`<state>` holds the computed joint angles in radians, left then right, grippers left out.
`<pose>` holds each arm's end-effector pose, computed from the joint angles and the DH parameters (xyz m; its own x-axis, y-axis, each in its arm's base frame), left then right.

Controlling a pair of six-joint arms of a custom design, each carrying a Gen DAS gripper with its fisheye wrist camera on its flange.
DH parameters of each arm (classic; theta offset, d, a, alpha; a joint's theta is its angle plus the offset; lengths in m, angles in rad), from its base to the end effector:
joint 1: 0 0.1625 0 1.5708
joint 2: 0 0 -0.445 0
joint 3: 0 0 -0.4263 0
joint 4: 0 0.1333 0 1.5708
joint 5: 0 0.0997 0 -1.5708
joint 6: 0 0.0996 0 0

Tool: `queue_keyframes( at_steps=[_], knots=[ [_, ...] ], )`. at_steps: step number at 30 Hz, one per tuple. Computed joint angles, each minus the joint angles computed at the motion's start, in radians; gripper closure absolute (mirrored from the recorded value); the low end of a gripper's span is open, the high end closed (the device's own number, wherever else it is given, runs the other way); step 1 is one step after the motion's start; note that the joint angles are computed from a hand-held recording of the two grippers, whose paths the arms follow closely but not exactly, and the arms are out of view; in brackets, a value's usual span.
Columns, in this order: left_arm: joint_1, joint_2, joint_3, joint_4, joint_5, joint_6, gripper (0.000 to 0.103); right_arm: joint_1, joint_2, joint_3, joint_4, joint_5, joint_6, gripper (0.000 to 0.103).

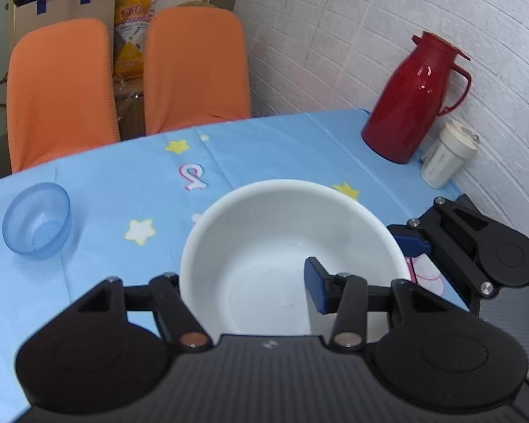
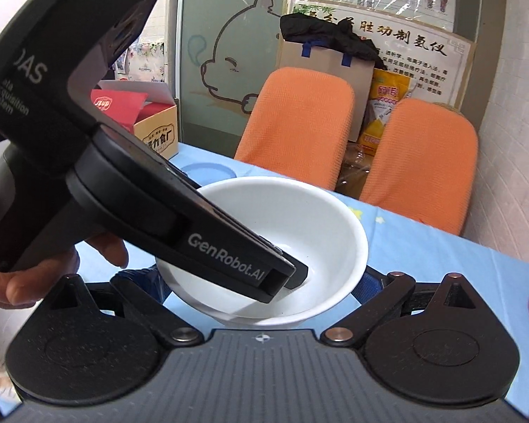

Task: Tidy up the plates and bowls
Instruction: 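Carry the white bowl into the steel bowl and open the left gripper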

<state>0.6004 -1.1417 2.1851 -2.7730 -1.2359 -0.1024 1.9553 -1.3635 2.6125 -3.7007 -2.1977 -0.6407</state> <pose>-0.3295 -0.4268 0.1217 -0.6567 0.6890 -0.3067 0.7515 0.6316 -0.1905 0.2015 -0.2983 0.2191 -0.5952 -0.2599 0.7604 -0.7416 0.5421 -0.3952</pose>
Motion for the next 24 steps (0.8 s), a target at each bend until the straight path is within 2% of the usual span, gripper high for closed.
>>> queue_keyframes(
  at_steps=[4,9,15,19,20,23,24],
  knots=[
    [-0.057,-0.026,0.086,-0.005,-0.01,-0.041,0.056,0.041,-0.028,0.076,-0.004,-0.049,0.086,0.017],
    [-0.082,-0.026,0.15,-0.005,-0.026,-0.071,0.056,0.042,0.001,0.154,-0.076,-0.054,0.164,0.017],
    [-0.077,-0.008,0.178,-0.027,-0.031,-0.081,0.056,-0.009,0.069,0.189,-0.192,-0.016,0.144,0.018],
    [-0.08,0.016,0.181,-0.034,0.011,-0.089,0.056,-0.01,0.129,0.2,-0.276,-0.049,0.105,0.017],
    [-0.078,0.017,0.183,-0.04,0.015,-0.085,0.055,-0.009,0.139,0.204,-0.292,-0.061,0.092,0.017],
    [-0.072,0.001,0.18,-0.026,0.005,-0.075,0.033,-0.01,0.097,0.231,-0.263,-0.063,0.097,0.017],
    [-0.07,-0.01,0.181,-0.018,-0.001,-0.073,0.032,-0.006,0.083,0.242,-0.26,-0.067,0.107,0.017]
  ],
)
